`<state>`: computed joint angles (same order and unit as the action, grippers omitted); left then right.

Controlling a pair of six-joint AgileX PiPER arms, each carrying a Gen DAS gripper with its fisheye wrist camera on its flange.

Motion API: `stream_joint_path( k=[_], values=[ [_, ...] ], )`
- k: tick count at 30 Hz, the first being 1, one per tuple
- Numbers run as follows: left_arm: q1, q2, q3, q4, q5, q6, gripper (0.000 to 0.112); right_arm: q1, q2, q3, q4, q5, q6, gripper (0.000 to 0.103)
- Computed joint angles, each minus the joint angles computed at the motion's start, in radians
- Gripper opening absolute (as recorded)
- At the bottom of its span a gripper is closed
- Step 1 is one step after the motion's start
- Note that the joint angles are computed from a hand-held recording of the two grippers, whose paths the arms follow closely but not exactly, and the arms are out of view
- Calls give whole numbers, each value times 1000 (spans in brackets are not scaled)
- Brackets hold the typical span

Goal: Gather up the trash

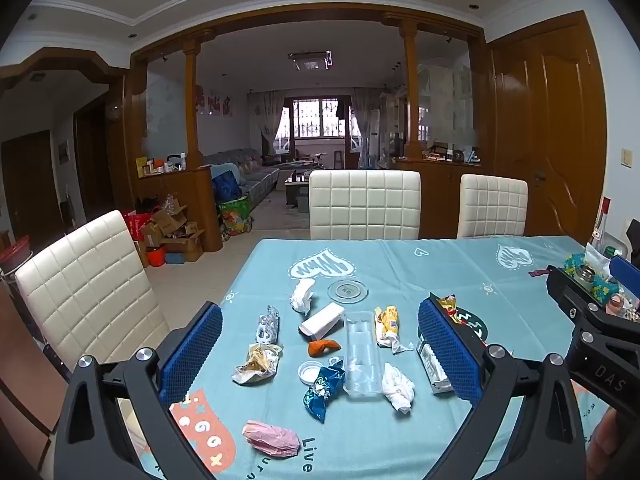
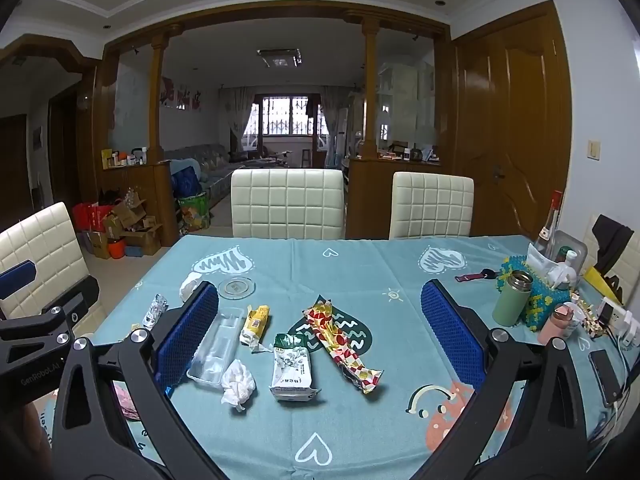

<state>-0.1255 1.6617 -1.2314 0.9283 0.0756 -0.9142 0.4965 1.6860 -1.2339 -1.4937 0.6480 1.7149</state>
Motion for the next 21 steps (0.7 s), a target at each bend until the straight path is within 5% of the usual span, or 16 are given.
stream_joint_path(
  k=[21],
  values=[
    [-4,-10,12,34,-1,-37,96,4,3,-6,6,5,-8,100]
  ],
)
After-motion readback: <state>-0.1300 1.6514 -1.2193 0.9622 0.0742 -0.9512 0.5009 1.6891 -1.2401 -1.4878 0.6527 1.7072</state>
